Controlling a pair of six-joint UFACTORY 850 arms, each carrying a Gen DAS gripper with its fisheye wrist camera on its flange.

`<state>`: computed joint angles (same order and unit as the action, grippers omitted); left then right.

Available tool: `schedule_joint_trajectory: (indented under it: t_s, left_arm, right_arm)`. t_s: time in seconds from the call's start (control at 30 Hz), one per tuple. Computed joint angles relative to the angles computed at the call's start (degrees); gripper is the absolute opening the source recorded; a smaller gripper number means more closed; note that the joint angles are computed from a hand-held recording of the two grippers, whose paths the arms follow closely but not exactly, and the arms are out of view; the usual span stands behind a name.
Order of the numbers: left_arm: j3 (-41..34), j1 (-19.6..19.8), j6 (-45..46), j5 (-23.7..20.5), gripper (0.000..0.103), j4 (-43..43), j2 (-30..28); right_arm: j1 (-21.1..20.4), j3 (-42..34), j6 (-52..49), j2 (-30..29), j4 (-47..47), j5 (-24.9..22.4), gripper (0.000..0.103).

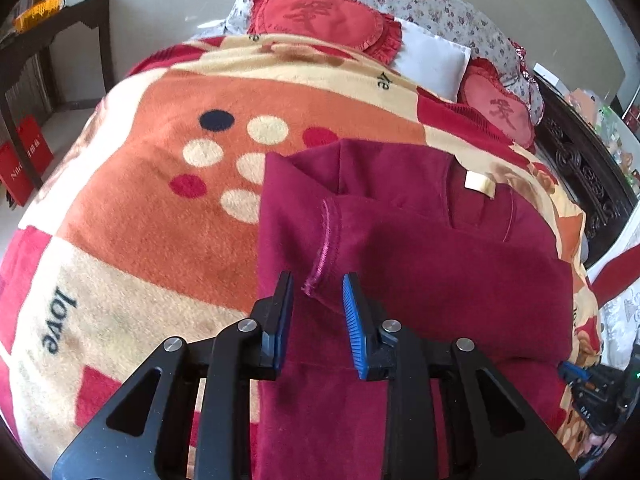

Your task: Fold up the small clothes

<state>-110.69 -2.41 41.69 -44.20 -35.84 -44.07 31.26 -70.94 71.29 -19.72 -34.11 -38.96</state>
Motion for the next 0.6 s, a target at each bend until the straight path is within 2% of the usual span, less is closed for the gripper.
schedule_joint_trajectory:
  t_s: [0.13, 0.17, 0.2, 0.23, 0.27, 0.37, 0.43, 0.5, 0.53, 0.6]
  left_arm:
    - [1.45, -0.47, 1.73, 1.66, 0.025, 0.04, 0.82]
    - [1.43, -0.62, 1.82, 1.88, 0.025, -0.02, 0.70]
    - [1.16, -0.77, 1.46, 1.83, 0.027, 0.12, 0.42]
    - [0.80, -0.96, 0.72, 1.65, 0.034, 0.53, 0.07]
    - [0.44, -1.18, -0.14, 1.41, 0.036, 0.89, -0.35]
    - [1.27, -2.16, -1.90, 3.46, 0.037, 3.16, -0.49]
    - [2.02, -2.92, -2.80, 5.27, 0.038, 5.76, -0.49]
    - [2.42, -3.30, -2.94, 6.40, 0.040, 7.00, -0.69]
    - [2.63, -3.45, -2.70, 7.05, 0.041, 7.17, -0.78]
    - [3.09, -3.68, -2.52, 8.38, 0.043, 7.62, -0.78]
  right_arm:
    - [-0.15, 3.88, 7.61, 5.22, -3.10, 4.66, 0.011]
    - [-0.13, 4.63, 11.16, 6.44, -5.88, 5.90, 0.015]
    - [-0.19, 4.92, 15.39, 7.28, -9.31, 6.71, 0.026]
    - [-0.30, 4.35, 18.81, 7.20, -12.28, 6.44, 0.032]
    - [-0.36, 3.45, 19.85, 6.64, -13.48, 6.05, 0.039]
    - [-1.88, -1.01, 18.86, 2.27, -14.82, 6.34, 0.039]
    - [-3.20, -4.49, 15.39, -1.49, -11.76, 6.04, 0.039]
    - [-4.12, -7.48, 13.20, -4.92, -9.93, 2.37, 0.039]
    - [-4.64, -8.17, 13.62, -6.12, -9.94, 1.07, 0.039]
    - [-5.40, -7.03, 19.10, -6.05, -14.20, 2.77, 0.039]
